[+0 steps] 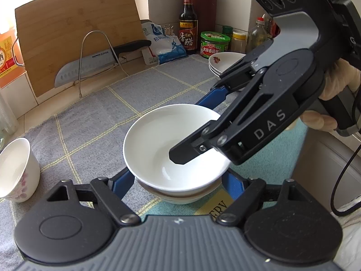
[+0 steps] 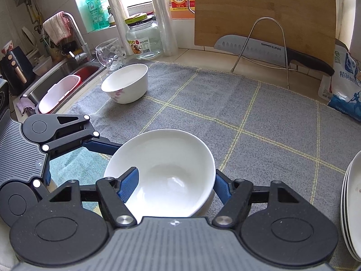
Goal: Organize plates and bowls
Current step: 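Carry the held white bowl with the right tool onto the floral bowl, then open the right tool and withdraw it from the stacked bowls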
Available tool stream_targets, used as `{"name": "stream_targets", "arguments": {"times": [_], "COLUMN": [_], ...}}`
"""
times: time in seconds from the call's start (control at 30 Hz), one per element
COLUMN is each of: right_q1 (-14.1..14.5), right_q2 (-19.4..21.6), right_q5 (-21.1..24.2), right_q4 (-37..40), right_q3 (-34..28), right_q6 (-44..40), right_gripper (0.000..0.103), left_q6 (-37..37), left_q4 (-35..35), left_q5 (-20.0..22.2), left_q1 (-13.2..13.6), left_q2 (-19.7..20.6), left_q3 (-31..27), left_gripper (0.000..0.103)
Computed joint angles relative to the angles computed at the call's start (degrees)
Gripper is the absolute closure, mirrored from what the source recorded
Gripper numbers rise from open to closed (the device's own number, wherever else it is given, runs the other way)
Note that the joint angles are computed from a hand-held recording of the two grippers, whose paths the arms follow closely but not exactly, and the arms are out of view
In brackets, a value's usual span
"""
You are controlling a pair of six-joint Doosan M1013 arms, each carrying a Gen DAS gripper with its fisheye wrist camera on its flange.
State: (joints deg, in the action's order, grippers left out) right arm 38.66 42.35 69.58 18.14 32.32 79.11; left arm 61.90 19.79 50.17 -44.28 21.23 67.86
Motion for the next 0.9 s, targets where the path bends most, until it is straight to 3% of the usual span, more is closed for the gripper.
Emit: {"name": "stream_targets", "arguments": {"times": [0.47, 0.7, 0.9], "right_q1": [-0.13, 0.06, 0.13], "right_q2": [-0.08, -1.57, -3.73], "right_q5": [-0.56, -3.05, -6.02], "right_q4": [0.07, -0.85, -2.45], "right_q3": [0.54, 3.23, 6.99], "right_q6": [-0.36, -0.76, 0.01], "right_gripper": [0.026, 0.004, 0.001], "left_q6": [0.33, 0.41, 0.39], "left_q4": [-0.94, 0.68, 0.32], "left_q5": [-0.53, -1.60, -2.00], "left_q1": [0.39, 0.15, 0.32], "left_q2": [-0.05, -0.67, -1.52], "left_q3": [0.27, 1.14, 2.13], "left_gripper": [0.018, 0.011, 0.011]}}
